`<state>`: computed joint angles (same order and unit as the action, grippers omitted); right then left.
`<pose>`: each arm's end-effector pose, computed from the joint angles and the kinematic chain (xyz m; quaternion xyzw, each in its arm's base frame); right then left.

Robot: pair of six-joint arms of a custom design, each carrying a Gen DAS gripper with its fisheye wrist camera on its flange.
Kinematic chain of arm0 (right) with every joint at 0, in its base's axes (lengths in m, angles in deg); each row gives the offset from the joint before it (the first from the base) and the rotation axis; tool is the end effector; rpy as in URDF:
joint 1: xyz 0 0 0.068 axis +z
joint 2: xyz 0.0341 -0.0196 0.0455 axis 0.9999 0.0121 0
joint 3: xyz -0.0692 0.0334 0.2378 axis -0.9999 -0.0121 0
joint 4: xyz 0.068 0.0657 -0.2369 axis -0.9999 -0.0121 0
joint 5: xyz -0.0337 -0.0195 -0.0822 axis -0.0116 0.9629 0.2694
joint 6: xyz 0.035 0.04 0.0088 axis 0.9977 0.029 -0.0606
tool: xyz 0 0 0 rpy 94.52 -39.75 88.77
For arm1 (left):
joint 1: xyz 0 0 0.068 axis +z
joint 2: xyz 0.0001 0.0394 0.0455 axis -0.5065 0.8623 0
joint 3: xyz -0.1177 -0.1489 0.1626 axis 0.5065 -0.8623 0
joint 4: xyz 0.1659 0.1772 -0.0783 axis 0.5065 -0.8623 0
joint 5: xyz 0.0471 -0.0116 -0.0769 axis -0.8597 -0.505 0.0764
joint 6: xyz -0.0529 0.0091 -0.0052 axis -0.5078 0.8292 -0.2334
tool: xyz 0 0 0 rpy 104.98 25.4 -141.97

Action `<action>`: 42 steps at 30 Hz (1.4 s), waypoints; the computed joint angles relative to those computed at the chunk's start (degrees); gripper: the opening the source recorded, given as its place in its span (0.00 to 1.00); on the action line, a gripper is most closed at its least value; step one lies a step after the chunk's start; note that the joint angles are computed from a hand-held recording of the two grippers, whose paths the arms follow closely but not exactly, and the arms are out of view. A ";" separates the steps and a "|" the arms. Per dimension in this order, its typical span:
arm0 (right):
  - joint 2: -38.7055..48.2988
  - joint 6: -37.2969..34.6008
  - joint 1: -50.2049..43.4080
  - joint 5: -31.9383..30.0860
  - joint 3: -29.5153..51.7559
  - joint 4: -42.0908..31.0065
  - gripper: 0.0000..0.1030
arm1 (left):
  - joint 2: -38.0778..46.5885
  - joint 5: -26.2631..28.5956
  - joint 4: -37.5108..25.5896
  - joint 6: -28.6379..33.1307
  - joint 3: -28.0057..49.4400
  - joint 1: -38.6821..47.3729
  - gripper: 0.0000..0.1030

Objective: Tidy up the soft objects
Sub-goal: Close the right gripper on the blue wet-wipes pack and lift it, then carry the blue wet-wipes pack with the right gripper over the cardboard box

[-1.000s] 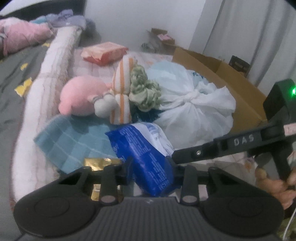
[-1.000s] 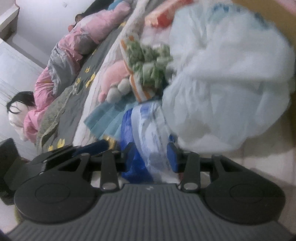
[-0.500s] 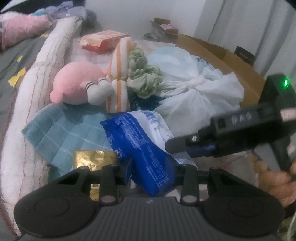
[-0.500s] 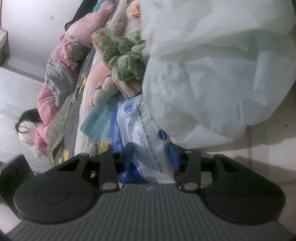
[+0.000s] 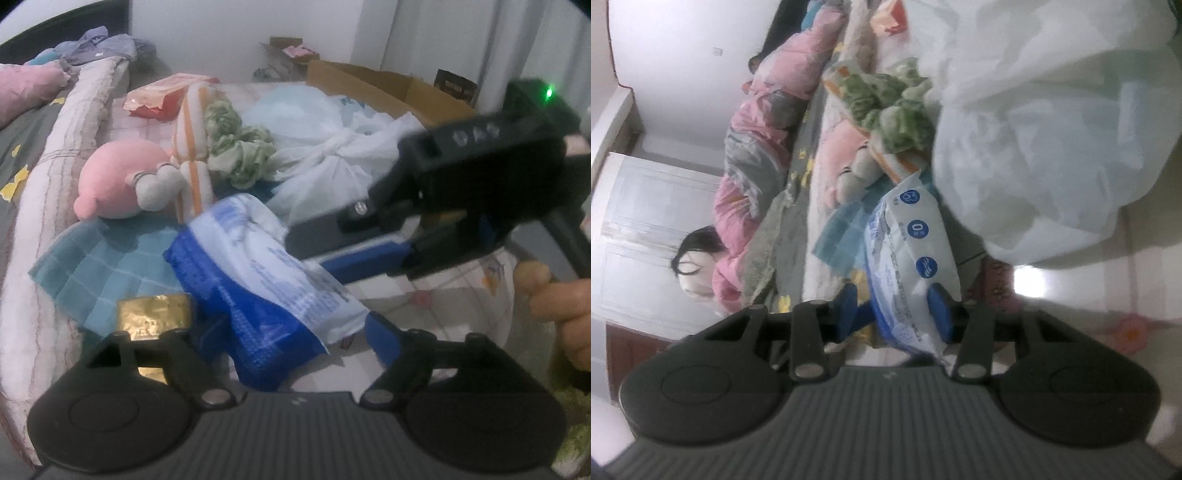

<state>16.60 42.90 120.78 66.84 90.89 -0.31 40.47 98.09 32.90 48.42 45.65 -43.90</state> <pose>0.2984 0.1966 0.1682 0.1843 0.8445 0.4608 0.2011 0.2784 -0.0801 0.2059 0.3053 0.8908 -0.1689 0.2912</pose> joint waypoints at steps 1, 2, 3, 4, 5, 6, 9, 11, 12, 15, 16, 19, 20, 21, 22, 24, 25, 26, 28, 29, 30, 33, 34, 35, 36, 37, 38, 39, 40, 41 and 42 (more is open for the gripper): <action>-0.46 -0.14 0.12 0.03 0.02 0.02 0.42 | 0.07 -0.55 -0.25 -0.40 0.14 -0.38 0.82; -0.69 -0.36 0.38 0.21 0.38 -0.10 0.42 | 0.27 -1.13 -0.32 -0.76 0.23 -0.69 0.83; -0.86 -0.50 0.52 0.14 0.57 0.04 0.42 | 0.41 -1.84 -0.38 -1.08 0.24 -1.03 0.83; -0.86 -0.45 0.61 -0.31 0.73 0.56 0.42 | 0.61 -2.77 -0.42 -1.44 0.30 -1.38 0.83; -0.85 -0.28 0.63 -0.98 0.56 1.48 0.42 | 0.80 -3.38 -0.44 -1.93 0.39 -1.59 0.83; -0.46 -0.10 0.87 -1.65 0.88 2.20 0.41 | 0.98 -3.54 -0.46 -2.42 0.45 -1.55 0.83; 0.67 -0.80 1.67 -2.32 2.90 1.89 0.41 | 1.49 -4.14 -0.11 -3.68 0.46 -1.04 0.79; 1.49 -0.52 1.95 -2.91 3.61 2.81 0.41 | 2.93 -4.46 -0.69 -4.05 1.24 -0.15 0.57; 1.56 -0.80 1.83 -2.83 3.84 2.81 0.40 | 4.60 -3.04 -2.21 -4.36 2.56 0.93 0.51; -0.08 -0.77 0.79 -2.13 2.16 3.94 0.40 | 7.80 1.84 -4.83 -5.92 4.83 3.96 0.48; -0.83 -1.22 0.36 -1.07 1.71 3.33 0.40 | 7.62 2.14 -4.46 -5.76 4.51 4.23 0.47; -1.74 -2.76 -0.25 3.01 1.18 0.55 0.40 | 7.43 3.04 -3.95 -5.12 4.18 4.33 0.46; -1.06 -3.18 -0.50 3.53 1.94 -0.57 0.40 | 7.40 3.60 -3.91 -5.07 4.08 4.47 0.46; 0.13 -3.47 -0.76 3.53 2.83 -1.11 0.40 | 7.22 4.27 -3.87 -4.90 3.84 4.55 0.45; 1.36 -3.58 -1.06 2.93 3.49 -1.04 0.40 | 7.15 4.58 -3.89 -4.80 3.81 4.40 0.44; 5.07 -2.79 -1.56 -0.31 5.33 0.64 0.40 | 6.20 4.88 -3.26 -4.11 3.37 3.46 0.43; 6.48 -1.84 -1.53 -2.19 5.92 2.27 0.41 | 5.90 5.01 -2.95 -3.66 3.58 2.68 0.36; 6.66 -2.07 -1.43 -2.58 6.44 2.32 0.41 | 5.26 5.24 -2.41 -3.11 3.25 2.04 0.36; 4.77 -4.92 -1.11 -1.81 7.06 -0.19 0.41 | 4.75 6.42 -1.53 -2.69 3.27 0.53 0.37; 3.68 -6.04 -1.07 -1.68 7.42 -1.59 0.41 | 5.10 7.00 -1.11 -2.75 3.54 -0.51 0.42; 2.34 -7.54 -1.02 -1.35 7.92 -3.69 0.41 | 5.61 7.24 -0.67 -3.05 3.64 -1.61 0.45; -0.41 -13.00 -0.26 1.51 10.29 -11.29 0.41 | 9.00 6.29 -1.62 -3.61 4.74 -4.42 0.50; -0.50 -14.29 0.08 2.31 11.27 -13.67 0.41 | 9.31 6.09 -2.29 -3.26 4.71 -4.68 0.52; 0.30 -14.81 0.32 2.19 12.74 -15.44 0.41 | 8.00 6.61 -1.38 -2.50 3.14 -4.33 0.55; 0.56 -15.07 0.15 1.55 12.85 -16.13 0.41 | 7.61 7.19 -2.90 -1.12 3.15 -3.76 0.58; 0.88 -15.19 -0.07 0.62 12.67 -16.77 0.40 | 7.29 7.70 -4.62 -0.08 3.30 -2.93 0.63; 1.83 -15.04 0.06 0.07 12.89 -16.87 0.40 | 6.03 8.34 -5.86 0.45 2.31 -1.73 0.64; 1.84 -14.77 0.43 -0.07 11.93 -16.06 0.40 | 5.60 8.98 -7.10 0.82 2.11 -0.33 0.65; 2.05 -14.36 0.43 -0.68 11.11 -14.97 0.40 | 5.20 9.54 -8.10 0.99 1.88 1.22 0.68; 2.42 -13.81 0.52 -1.30 10.69 -13.96 0.40 | 5.28 9.96 -9.11 0.60 2.16 2.56 0.68; 2.99 -13.17 0.31 -2.29 10.26 -12.85 0.40 | 5.48 10.91 -10.19 0.10 2.53 4.10 0.68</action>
